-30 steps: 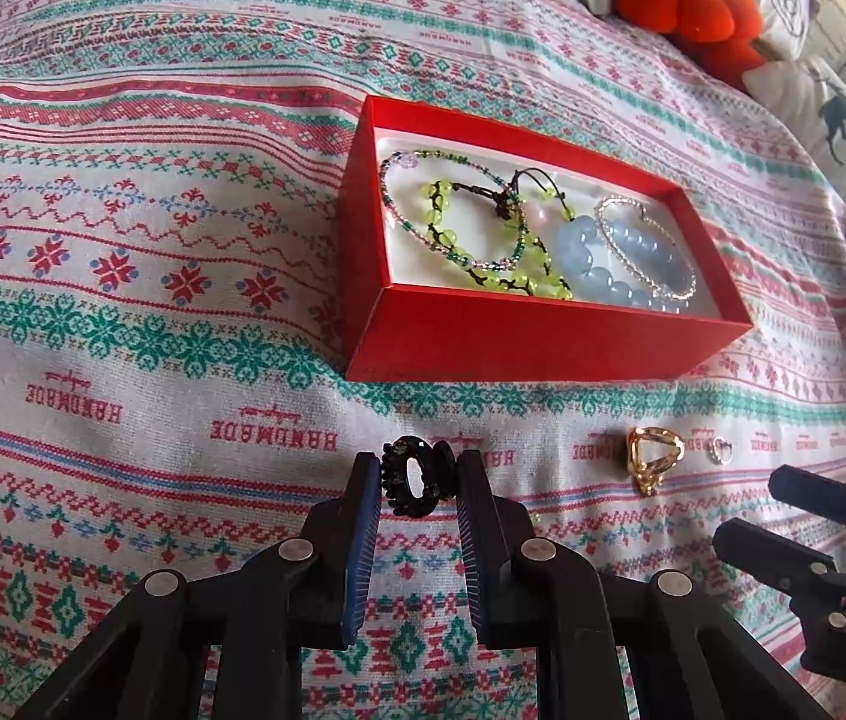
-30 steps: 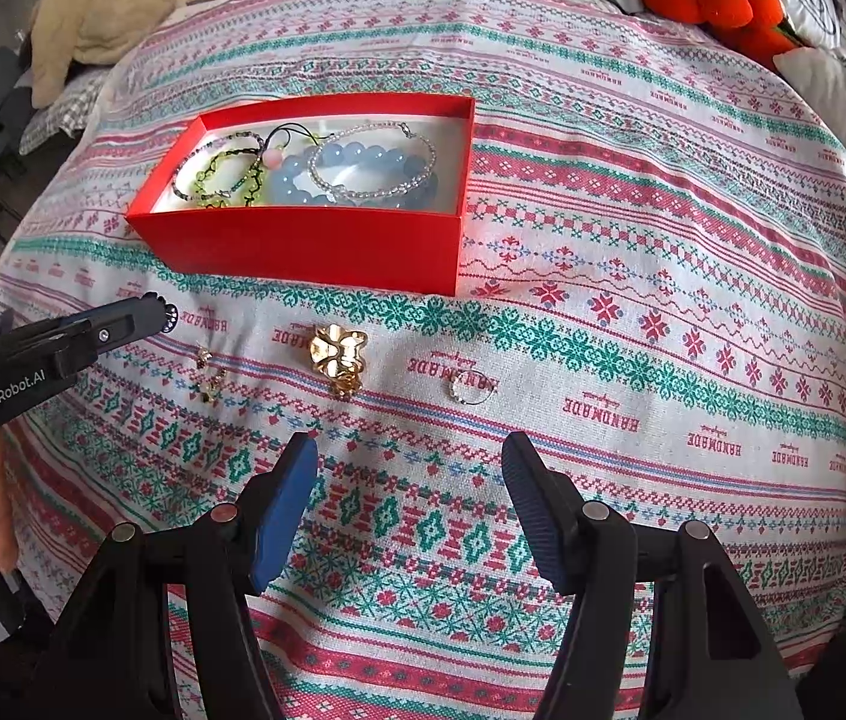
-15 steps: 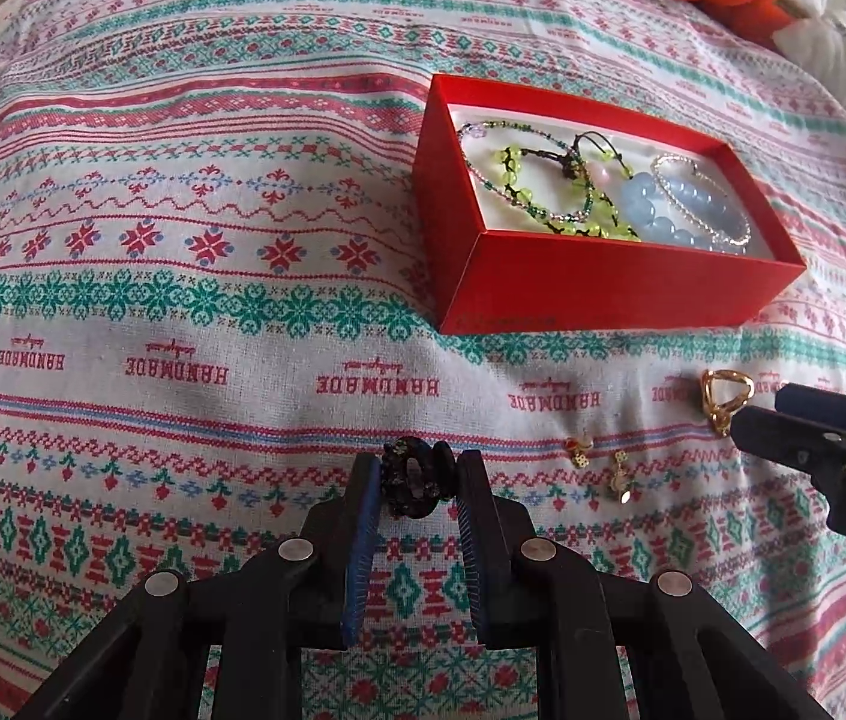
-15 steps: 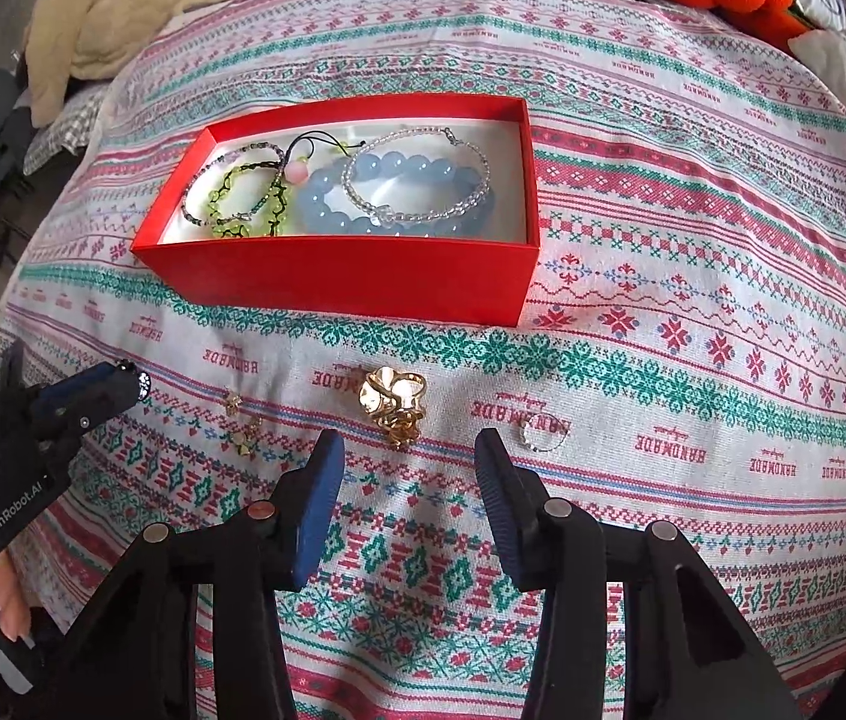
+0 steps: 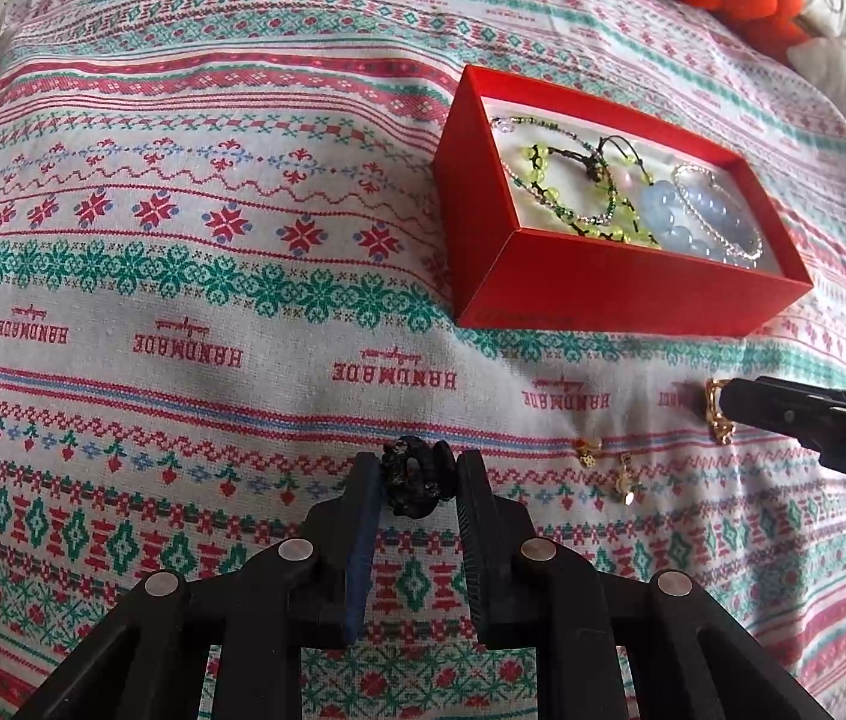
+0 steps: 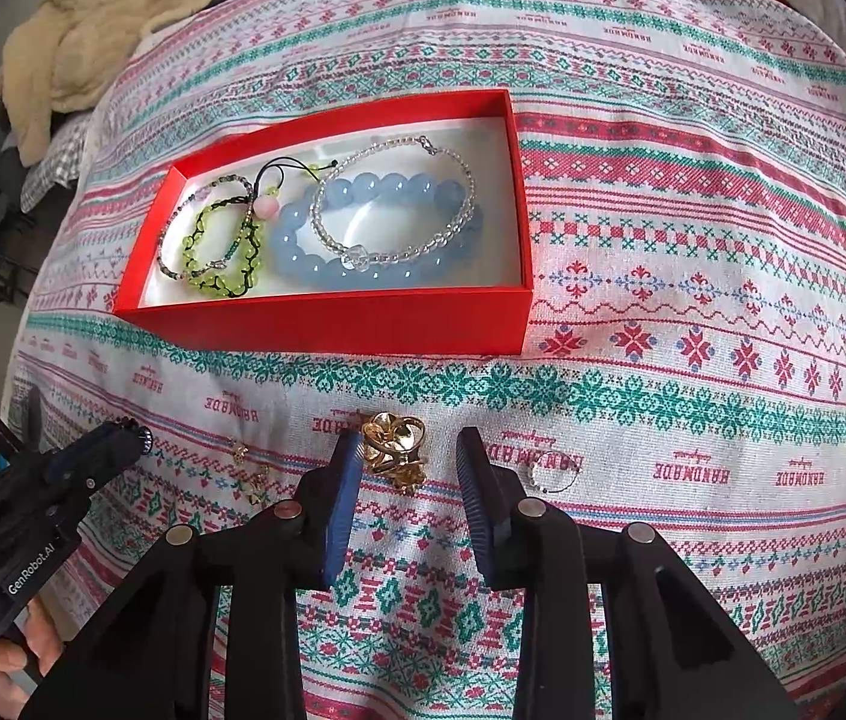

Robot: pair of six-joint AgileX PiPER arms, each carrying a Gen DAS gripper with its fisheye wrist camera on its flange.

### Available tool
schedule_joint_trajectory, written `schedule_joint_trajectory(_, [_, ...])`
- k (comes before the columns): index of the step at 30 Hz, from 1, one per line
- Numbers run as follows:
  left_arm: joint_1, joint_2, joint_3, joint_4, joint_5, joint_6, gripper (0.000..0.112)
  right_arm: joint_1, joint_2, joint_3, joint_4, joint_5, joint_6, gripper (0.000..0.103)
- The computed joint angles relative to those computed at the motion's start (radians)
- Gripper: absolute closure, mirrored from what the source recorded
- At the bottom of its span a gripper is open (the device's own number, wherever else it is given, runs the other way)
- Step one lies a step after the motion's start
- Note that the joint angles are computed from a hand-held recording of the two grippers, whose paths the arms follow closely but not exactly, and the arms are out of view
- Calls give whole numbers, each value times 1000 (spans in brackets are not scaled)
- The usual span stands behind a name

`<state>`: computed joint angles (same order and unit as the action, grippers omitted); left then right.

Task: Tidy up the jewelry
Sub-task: 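Lift the black flower piece with left tool while right tool grasps the gold heart piece, then carry both pieces over the red box and open the left tool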

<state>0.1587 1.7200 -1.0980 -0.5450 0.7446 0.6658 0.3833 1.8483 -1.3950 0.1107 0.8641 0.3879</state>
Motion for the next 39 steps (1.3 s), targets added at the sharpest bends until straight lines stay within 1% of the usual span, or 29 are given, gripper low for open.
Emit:
schedule_joint_trajectory(7, [-26,17,-8,16,-19,-31,92,-19,49,-43,40,12,-25,72])
schedule_joint_trajectory(10, [-29,19,-10,17,-21,-34,92,-22,72,-64,53,8,-40,79])
schedule_joint_trajectory(14, [-37,28,-17,15,-26,-42,92,-13,71,-66,52,-3,-35,79])
schedule_joint_trajectory(20, [-27,33,-35,5,-14,-28,92,-6,25,-41,39,-13,-37,79])
schedule_joint_trajectory(29, [2,-2,-46,-25,26,10,92,9,-67,17,31,-32,-37,79])
schedule_joint_trajectory(35, [-2,-21,-63,-51,47,11,92,14,-122,45,24,-47,-30,79])
schedule_joint_trajectory(39, [-27,-30,-77,-67,37,-1,92,4,-154,66,21,-62,-24,79])
